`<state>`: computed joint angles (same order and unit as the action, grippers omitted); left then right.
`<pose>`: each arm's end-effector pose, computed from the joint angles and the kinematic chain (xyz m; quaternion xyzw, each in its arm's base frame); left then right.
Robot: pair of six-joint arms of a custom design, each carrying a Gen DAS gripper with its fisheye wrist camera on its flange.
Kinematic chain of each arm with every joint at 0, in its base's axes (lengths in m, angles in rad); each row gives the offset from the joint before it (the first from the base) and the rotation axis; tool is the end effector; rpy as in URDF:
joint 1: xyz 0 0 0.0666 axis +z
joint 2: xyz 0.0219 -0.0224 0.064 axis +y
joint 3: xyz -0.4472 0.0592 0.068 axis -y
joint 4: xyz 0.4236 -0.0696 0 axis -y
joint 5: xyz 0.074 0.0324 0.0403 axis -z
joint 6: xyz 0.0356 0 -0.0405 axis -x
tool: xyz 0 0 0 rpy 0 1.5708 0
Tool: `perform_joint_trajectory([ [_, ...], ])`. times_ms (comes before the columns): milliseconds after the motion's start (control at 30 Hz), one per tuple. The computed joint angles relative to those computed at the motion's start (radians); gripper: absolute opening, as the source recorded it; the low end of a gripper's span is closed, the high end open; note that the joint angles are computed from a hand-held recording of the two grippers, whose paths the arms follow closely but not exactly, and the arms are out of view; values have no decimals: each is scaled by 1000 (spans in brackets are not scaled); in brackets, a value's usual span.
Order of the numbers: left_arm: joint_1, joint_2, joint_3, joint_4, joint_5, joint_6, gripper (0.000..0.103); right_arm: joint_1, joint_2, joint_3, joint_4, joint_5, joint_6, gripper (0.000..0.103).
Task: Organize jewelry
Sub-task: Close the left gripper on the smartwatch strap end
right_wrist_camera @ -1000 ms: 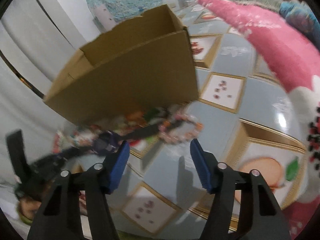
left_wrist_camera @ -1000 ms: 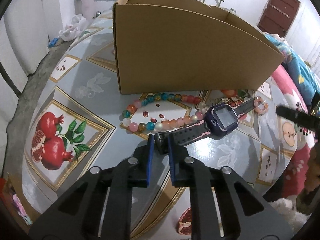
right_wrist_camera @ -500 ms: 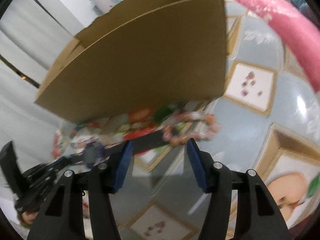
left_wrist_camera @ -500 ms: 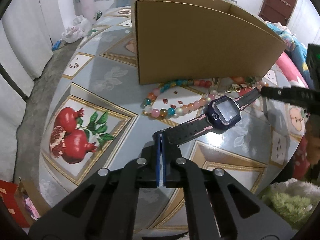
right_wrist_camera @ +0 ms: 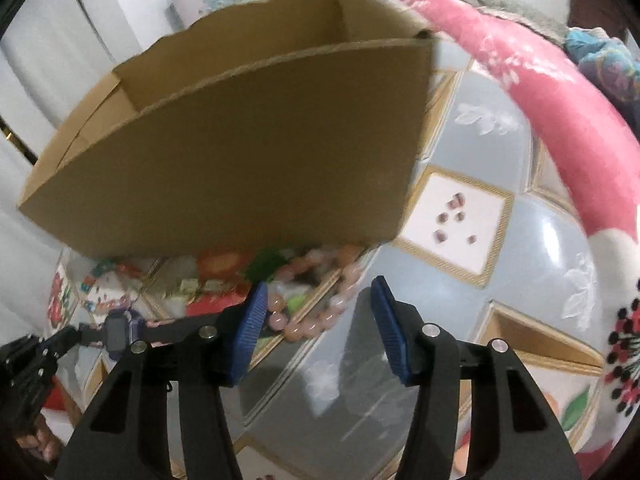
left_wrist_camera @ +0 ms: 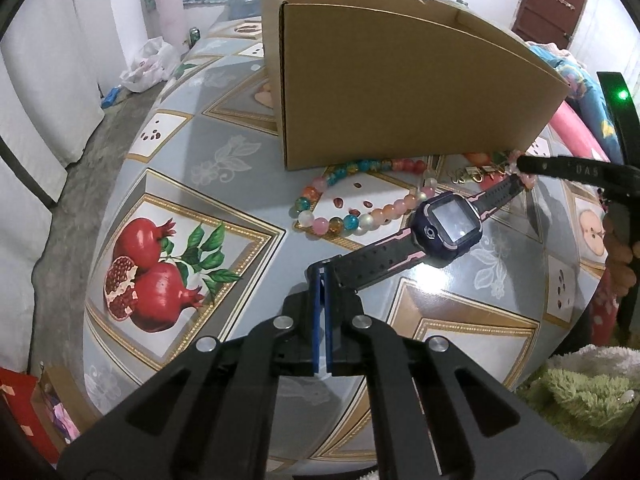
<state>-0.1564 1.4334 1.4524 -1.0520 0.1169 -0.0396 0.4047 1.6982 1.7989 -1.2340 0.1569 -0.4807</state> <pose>0.5005 -0.0835 0.4969 0.1096 0.9563 -0.0717 0.2615 0.5665 0.2362 0.5092 0.0540 0.9718 0.0235 0.2283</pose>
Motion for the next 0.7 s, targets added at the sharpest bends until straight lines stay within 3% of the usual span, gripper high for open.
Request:
perform_joint_trajectory([
  [67,-3,-3,-3,3,-5,-6,1,4,4,11,-22,79,7,49],
  [233,-6,-7,-10,15,-17,-23,1,6,-12,3,-32,158,-13,48],
  [367,-6,-10,-13,19,-23,-24,1,13,-48,-25,58,41,13,49],
  [533,-8,-18,-20,19,-40,-28,1,48,-38,-19,78,-24,122,49],
  [700,-3,-27,-32,31,-42,-23,2,53,-20,-18,89,-99,170,49],
])
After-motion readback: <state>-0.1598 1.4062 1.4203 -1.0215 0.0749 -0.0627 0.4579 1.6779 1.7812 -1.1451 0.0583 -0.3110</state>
